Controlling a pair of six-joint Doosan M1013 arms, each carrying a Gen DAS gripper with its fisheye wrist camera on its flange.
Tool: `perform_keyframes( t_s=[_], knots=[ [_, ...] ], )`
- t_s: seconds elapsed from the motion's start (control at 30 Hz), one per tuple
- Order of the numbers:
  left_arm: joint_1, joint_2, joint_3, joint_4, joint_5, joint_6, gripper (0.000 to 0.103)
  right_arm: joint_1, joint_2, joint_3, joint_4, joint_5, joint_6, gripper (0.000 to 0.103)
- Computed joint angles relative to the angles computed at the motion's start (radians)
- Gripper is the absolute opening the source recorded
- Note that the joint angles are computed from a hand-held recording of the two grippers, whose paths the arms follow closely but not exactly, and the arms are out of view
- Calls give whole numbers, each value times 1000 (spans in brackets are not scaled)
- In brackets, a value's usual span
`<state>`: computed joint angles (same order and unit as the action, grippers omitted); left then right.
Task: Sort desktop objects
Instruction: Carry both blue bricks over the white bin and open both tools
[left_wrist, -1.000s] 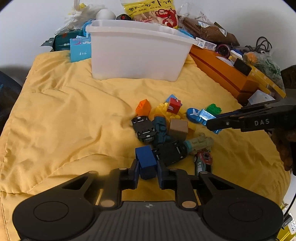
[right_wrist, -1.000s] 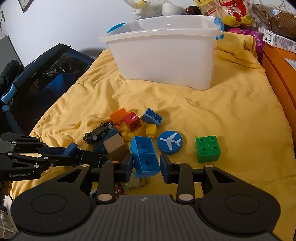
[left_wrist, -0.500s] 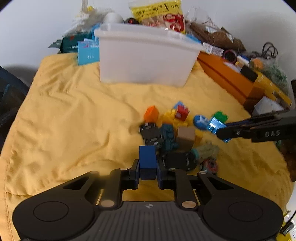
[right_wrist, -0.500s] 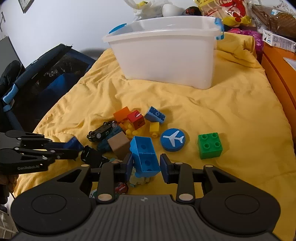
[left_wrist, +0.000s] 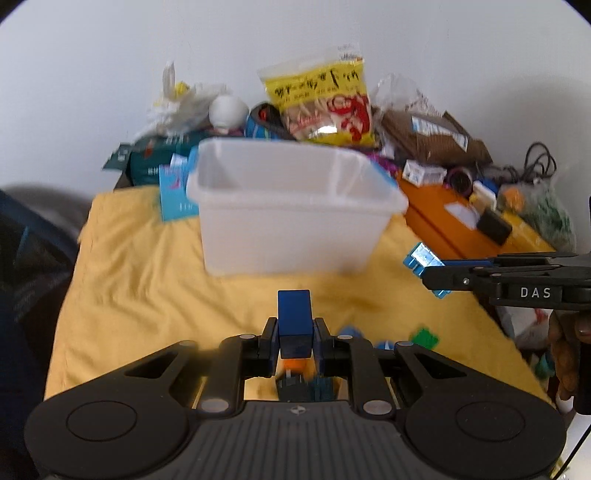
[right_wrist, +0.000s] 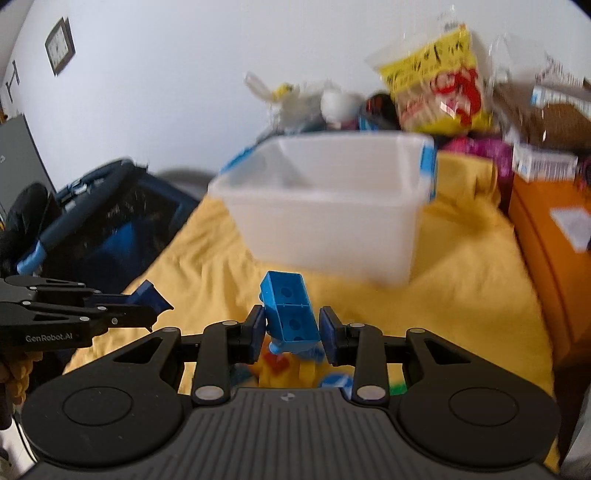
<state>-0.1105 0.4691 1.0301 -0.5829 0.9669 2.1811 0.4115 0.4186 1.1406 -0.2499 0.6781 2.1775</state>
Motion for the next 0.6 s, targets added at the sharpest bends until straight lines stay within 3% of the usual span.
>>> perform_keyframes(
  t_s=[0.3,0.47,0.6],
  knots=[
    [-15,86,-188,39,16,-58,21,-38,43,-127,-14,11,-27,36],
    [-22,180,-378,82,80,-132,21,-64,88,-227,17,56,-77,36],
    [-28,295,-611,119,188,-215,21,-82,136,-329,44,120,-100,36]
  ],
)
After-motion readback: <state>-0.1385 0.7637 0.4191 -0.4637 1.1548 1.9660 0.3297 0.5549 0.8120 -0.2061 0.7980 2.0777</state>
